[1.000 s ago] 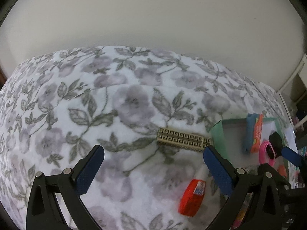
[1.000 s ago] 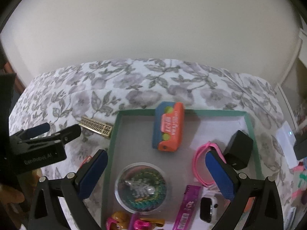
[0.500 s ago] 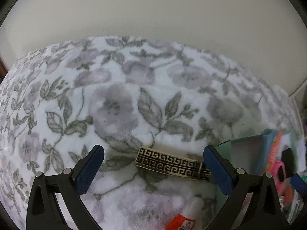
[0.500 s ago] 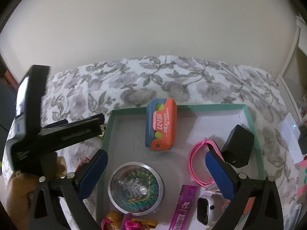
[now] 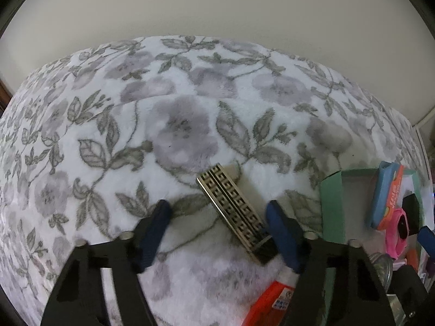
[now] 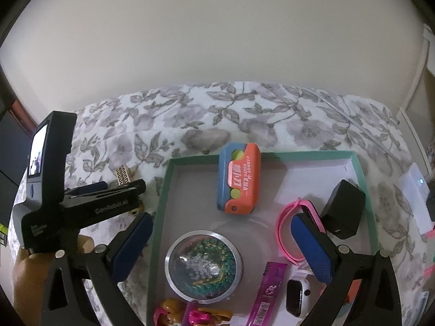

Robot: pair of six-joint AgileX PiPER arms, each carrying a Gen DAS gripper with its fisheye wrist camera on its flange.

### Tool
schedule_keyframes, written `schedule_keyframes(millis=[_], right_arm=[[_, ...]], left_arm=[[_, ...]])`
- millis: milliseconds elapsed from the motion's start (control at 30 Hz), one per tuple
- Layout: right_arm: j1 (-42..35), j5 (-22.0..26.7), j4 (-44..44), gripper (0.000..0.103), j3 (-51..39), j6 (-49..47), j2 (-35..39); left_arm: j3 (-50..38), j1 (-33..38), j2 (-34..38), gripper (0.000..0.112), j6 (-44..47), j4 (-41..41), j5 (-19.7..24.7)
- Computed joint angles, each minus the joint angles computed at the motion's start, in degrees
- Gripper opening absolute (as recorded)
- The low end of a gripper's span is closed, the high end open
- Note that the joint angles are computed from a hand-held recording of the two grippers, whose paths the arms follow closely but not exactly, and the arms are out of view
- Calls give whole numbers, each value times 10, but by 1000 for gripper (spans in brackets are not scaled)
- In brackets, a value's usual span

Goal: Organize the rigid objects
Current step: 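Grasp the gold-black harmonica with the left gripper while the right gripper approaches the red glue bottle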

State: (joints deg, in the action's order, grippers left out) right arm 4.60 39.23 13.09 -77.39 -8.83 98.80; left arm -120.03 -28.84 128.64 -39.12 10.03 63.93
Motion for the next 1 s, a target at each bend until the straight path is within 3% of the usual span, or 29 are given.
schedule_keyframes(millis=[67,200,233,467,533,733,1000], right_arm=[[1,3,3,103,-2,0,0],[8,9,11,103,-6,-3,-2],[10,10,12,103,-7,-2,-2],[25,11,60,102,-10,-8,-4],[34,12,62,97,-12,-3,-2],[65,18,81,73,-15,-9,-1],[122,22,18,67,-19,26,14]], left_arm=[[15,2,-10,58,-1,-4,-5],[50,9,-35,23,1,-16,-16],[52,9,-36,22,0,-17,-15],[223,29,-131,22,-15,-60,-116],[266,32,-158,22,-29,-65,-132],[351,40,-215,22,-73,-48,-141],[409,76,-251,22,-63,-72,-169]])
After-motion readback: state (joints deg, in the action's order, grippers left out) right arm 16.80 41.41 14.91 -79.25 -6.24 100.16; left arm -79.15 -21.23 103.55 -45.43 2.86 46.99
